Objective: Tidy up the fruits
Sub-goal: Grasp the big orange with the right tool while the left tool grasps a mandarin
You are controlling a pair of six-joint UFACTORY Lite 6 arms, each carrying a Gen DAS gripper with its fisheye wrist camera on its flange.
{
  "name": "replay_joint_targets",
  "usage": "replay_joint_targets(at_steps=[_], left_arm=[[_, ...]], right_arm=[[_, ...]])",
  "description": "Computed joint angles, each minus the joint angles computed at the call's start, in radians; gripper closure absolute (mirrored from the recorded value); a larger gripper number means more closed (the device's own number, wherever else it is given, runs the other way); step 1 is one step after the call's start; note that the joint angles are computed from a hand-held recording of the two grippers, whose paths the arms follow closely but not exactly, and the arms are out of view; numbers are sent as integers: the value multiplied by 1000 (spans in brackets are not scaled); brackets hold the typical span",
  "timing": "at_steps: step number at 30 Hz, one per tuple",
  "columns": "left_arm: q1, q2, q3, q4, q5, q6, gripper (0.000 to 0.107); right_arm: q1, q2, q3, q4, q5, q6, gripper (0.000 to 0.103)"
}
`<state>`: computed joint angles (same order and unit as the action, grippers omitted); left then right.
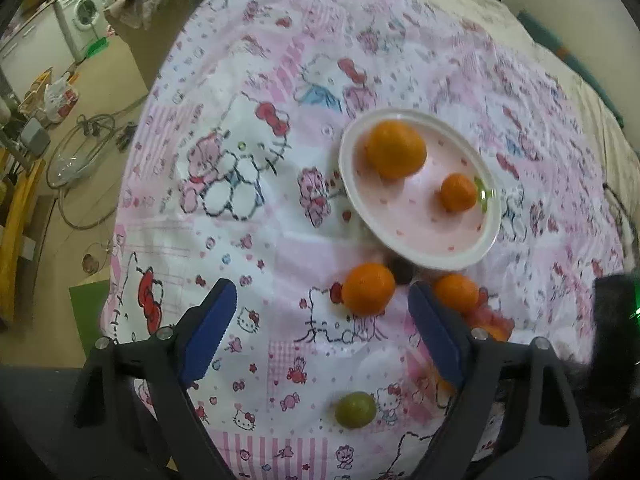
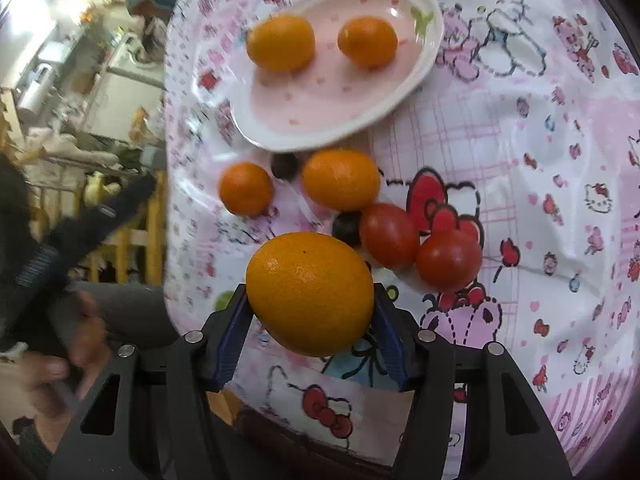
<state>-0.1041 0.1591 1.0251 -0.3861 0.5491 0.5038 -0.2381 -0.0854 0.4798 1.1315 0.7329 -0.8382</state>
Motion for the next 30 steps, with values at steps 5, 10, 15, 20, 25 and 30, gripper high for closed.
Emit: replay_joint_targets(at_steps=[5, 10, 15, 20, 25, 30], left_arm=[[-70, 52, 5, 54, -22, -56, 28], [-122, 183, 100, 111, 3, -149, 32], [-138, 265, 141, 133, 7, -195, 38], [-147, 292, 155, 142, -4, -205, 45], [-172, 300, 160, 90, 20, -134, 70], [-180, 275, 132, 99, -2, -142, 72]], right_arm=[[-137, -146, -35, -13, 88, -6, 43], [-312, -252, -34, -57, 138, 6, 43], [-406, -241, -24, -62, 174, -24, 43], [-435, -239, -23, -69, 198, -33, 43], [-423, -256, -28, -65, 195, -20, 43], [-402, -249, -24, -66, 172, -13, 43]])
